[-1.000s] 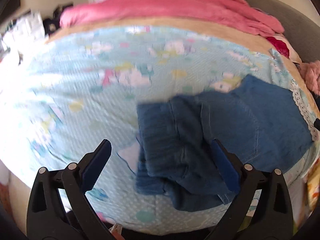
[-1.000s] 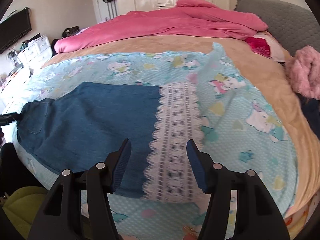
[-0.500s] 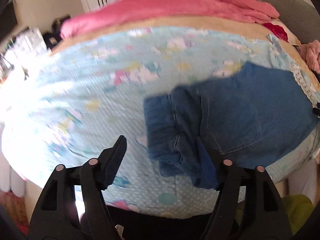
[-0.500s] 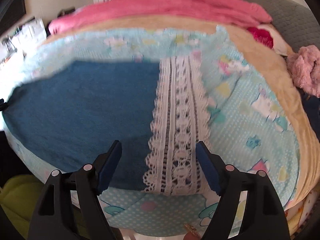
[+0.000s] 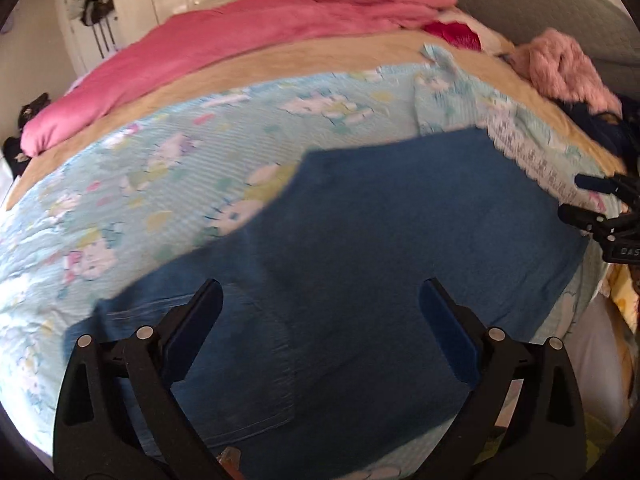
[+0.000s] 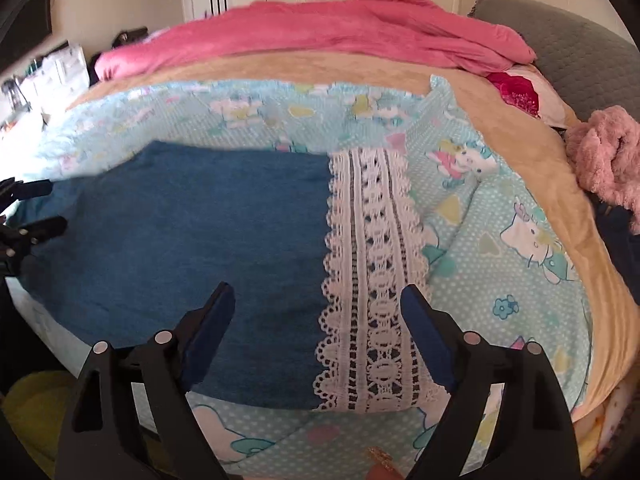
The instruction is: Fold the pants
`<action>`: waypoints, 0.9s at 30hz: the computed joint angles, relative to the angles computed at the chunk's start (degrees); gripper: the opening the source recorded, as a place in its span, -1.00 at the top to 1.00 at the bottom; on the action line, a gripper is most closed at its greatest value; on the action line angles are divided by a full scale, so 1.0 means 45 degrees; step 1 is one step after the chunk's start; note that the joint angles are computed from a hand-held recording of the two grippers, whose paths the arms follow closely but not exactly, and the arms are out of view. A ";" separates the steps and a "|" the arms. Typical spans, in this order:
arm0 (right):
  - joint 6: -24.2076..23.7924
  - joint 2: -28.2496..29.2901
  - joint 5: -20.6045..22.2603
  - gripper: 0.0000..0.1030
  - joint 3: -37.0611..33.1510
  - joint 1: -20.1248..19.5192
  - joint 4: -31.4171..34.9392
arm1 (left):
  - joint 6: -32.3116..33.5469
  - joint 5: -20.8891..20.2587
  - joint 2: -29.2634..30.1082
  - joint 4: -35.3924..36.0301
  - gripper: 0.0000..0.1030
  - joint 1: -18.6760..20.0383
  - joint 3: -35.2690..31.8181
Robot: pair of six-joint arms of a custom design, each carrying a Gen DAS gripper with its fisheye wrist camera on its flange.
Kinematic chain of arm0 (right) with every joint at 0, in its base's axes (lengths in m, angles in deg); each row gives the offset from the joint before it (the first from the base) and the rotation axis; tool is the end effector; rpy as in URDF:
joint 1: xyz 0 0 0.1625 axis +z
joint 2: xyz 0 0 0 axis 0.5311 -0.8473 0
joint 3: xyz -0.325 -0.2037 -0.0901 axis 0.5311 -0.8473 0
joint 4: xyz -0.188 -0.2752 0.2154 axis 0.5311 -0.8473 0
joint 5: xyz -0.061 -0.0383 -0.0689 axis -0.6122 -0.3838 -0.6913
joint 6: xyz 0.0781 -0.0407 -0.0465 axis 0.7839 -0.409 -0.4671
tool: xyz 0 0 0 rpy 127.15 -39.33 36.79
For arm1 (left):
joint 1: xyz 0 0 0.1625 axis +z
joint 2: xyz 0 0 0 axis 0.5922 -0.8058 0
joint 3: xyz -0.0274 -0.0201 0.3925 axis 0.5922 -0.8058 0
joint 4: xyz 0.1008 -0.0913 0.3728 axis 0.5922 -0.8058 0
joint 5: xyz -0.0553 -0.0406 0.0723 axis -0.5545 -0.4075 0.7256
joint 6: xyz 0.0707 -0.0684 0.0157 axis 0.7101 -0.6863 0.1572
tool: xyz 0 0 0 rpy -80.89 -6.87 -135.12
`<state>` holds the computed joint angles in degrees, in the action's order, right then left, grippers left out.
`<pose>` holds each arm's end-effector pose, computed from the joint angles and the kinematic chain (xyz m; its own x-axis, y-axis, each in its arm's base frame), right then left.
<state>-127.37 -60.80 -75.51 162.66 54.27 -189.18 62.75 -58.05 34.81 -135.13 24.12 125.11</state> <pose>0.0550 -0.5524 0.1139 -0.6746 -0.2323 0.7007 -0.5662 0.7719 -0.2892 -0.0813 -0.5564 0.0962 -0.6199 0.2994 -0.7254 0.6146 0.7600 -0.2115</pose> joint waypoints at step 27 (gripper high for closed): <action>0.0117 -0.1003 0.1149 -0.82 0.0961 -0.0233 -0.1000 | -0.1356 -0.0152 0.0005 0.1587 -0.84 -0.0594 -0.0733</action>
<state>-126.84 -65.31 -70.34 166.99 53.22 -193.68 56.65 -58.73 34.83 -127.99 21.45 121.81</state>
